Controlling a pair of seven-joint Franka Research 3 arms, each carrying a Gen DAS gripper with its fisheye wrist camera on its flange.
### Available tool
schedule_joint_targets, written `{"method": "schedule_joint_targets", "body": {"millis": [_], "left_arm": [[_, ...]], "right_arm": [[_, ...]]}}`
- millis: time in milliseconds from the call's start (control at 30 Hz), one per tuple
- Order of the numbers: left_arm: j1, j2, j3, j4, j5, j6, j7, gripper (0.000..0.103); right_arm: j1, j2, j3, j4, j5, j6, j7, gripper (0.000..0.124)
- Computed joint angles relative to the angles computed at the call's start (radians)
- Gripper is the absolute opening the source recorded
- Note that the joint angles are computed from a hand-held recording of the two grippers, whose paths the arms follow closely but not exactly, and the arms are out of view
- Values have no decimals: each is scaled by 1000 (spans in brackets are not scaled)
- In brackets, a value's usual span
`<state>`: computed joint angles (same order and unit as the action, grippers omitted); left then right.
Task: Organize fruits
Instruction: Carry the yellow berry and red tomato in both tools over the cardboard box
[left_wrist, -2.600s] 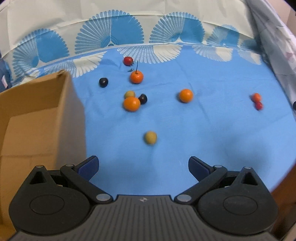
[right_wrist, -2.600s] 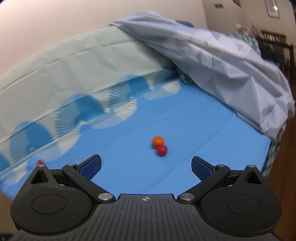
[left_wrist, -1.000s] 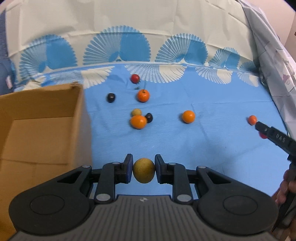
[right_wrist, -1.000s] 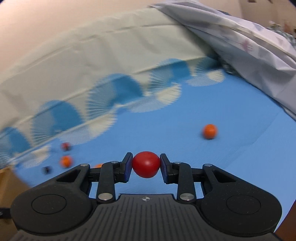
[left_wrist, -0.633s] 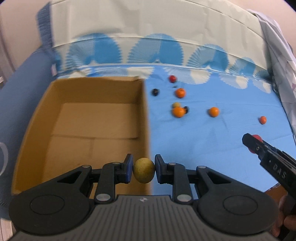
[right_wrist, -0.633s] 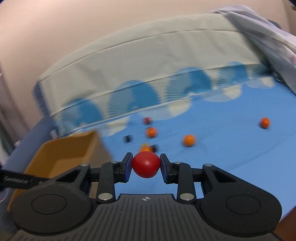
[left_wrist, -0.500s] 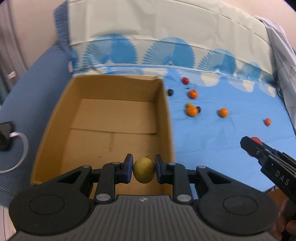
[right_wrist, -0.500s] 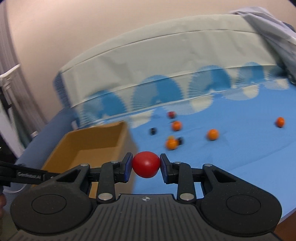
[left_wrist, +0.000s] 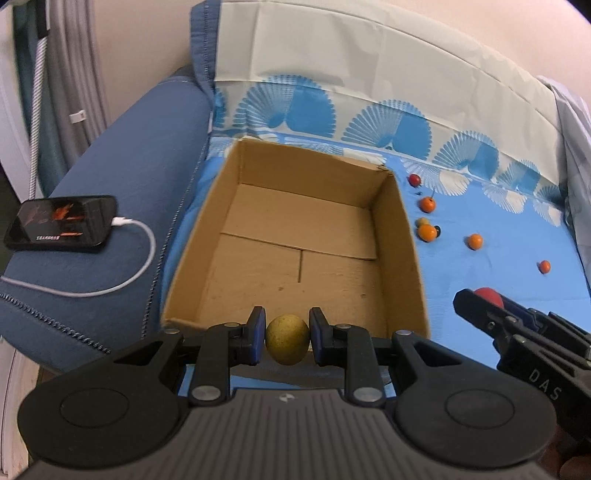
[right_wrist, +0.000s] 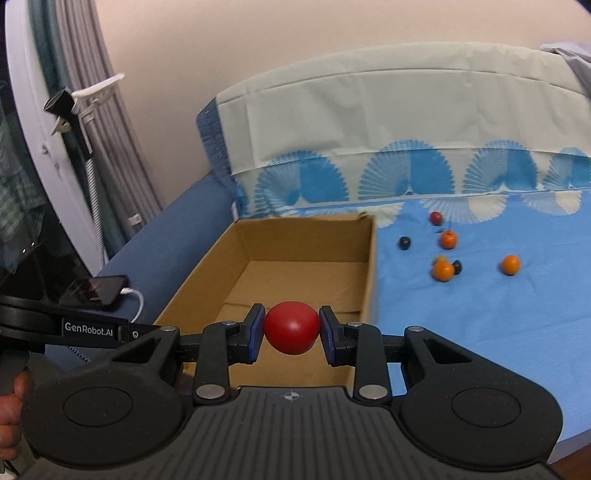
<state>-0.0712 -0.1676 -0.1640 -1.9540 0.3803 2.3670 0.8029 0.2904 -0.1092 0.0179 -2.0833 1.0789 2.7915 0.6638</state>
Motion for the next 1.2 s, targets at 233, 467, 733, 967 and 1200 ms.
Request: {"method": "schedule_joint_targets", "body": {"millis": [233,467,733,967,1200], "left_arm": [[18,-13,20,-29,-21,31,14,28],[33,39,27,5,-26,51,30,28],[44,133,39,74,-28,56,64,28],[49,224,48,142,-11,52,86,28],[55,312,61,202,-16,33,117,28]], "right_arm": [[11,30,25,23,-95,7,69,33],[9,83,40,64,-160,8,112,33],[-6,173,60,131,-243,22,159,33],[-23,266,82,205,-334,24,218,33],[-31,358,95,276,-430,16,285,34]]}}
